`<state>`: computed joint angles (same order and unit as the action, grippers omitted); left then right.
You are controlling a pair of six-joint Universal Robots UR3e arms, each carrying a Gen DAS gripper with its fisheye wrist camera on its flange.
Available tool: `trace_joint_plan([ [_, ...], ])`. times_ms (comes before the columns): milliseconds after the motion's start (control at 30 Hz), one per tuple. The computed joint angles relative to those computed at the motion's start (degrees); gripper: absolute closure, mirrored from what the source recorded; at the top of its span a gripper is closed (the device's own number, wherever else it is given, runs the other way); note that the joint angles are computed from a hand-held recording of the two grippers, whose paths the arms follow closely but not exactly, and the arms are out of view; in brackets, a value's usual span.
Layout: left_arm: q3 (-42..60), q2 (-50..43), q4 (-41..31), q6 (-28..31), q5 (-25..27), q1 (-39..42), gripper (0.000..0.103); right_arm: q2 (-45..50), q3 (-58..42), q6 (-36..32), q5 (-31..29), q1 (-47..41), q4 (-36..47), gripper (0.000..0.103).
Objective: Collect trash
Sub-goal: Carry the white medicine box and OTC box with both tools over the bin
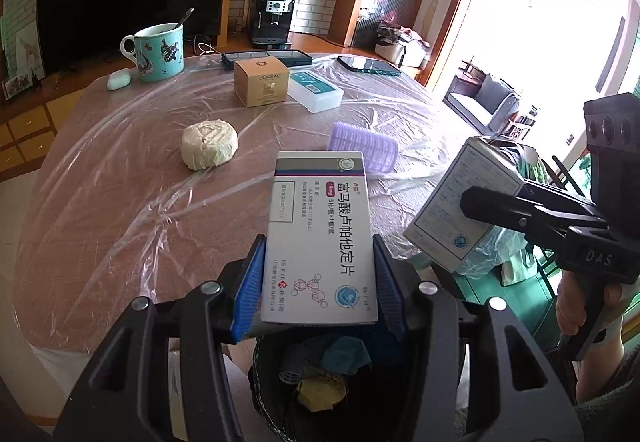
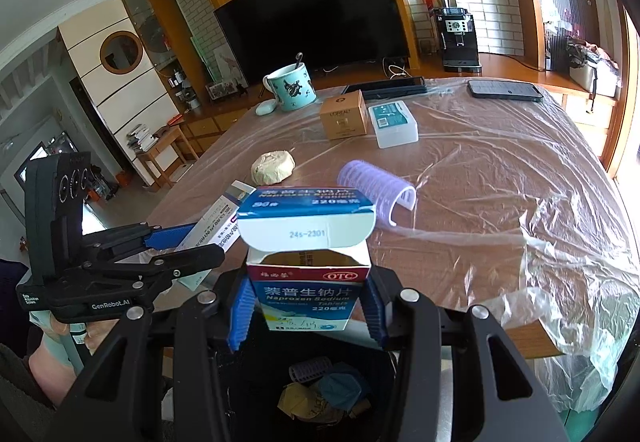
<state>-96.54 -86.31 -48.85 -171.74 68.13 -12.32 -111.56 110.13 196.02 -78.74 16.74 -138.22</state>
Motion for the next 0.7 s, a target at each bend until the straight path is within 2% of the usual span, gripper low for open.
trace_joint_plan([
  [700, -5.2, 6.7, -3.1, 2.5, 0.1, -0.3, 0.051, -4.3, 3.2, 0.7, -1.7, 3.1, 1.8, 0.058],
])
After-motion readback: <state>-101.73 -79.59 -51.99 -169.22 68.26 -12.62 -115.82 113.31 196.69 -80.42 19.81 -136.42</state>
